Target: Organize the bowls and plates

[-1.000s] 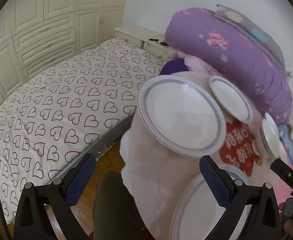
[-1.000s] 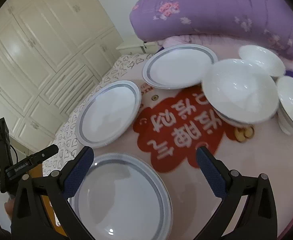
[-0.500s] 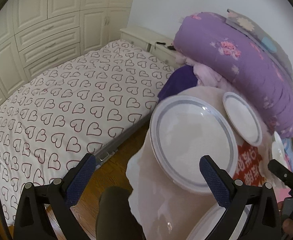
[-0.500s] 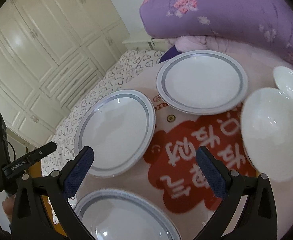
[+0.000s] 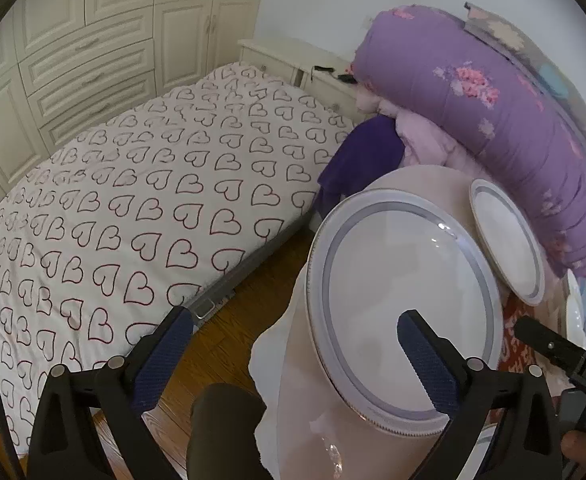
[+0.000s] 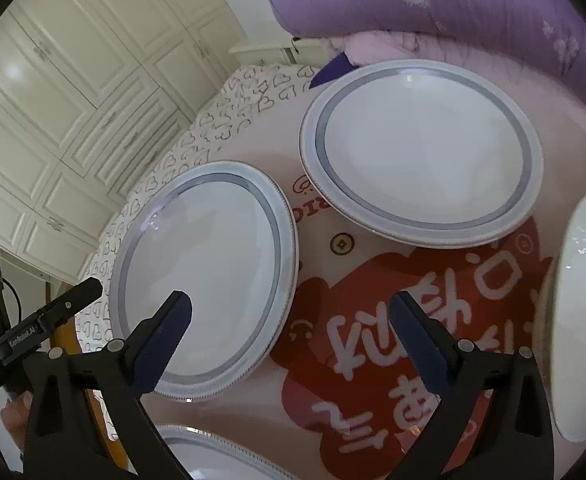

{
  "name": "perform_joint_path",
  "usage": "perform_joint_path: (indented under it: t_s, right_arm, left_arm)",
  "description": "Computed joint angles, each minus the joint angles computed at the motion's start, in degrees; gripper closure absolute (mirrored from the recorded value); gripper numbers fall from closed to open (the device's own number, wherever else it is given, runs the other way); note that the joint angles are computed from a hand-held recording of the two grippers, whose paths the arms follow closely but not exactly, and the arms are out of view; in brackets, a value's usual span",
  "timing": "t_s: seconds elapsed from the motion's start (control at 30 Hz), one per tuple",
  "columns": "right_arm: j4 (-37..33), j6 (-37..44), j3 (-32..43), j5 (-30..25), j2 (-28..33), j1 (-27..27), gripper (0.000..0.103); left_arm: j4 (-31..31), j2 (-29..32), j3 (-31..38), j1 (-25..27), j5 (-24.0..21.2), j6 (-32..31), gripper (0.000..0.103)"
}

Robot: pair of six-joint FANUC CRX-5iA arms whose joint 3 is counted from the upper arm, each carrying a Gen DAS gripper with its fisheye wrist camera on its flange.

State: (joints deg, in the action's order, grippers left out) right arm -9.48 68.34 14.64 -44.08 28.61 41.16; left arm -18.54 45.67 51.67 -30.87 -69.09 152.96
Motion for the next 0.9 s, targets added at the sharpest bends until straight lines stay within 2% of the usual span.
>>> perform_joint_path:
  t_s: [0.23, 0.53, 0.73, 0.9]
  right_arm:
    - [-0.61, 0.78, 3.51, -2.00, 2.72, -0.07, 0.006]
    - [-0.60, 0.35, 5.64, -3.13, 4.28, -0.02, 0.018]
    - [-0.20, -0.23, 5.74, -3.30, 4.33, 0.16, 0.024]
    - [-1.94, 1.00, 8.03, -4.75, 5.97, -0.26, 0.041]
  left_arm:
    - [2.47, 0.37, -1.48, 1.78, 2.11, -1.81, 0.011]
    - [6.18, 0.39, -3.35, 3.80, 4.72, -5.26, 0.030]
    - [7.54, 0.08, -4.76, 4.13, 5.96, -6.91, 0.055]
    - [9.83, -0.01, -6.01, 4.69, 8.04, -9.40, 0.081]
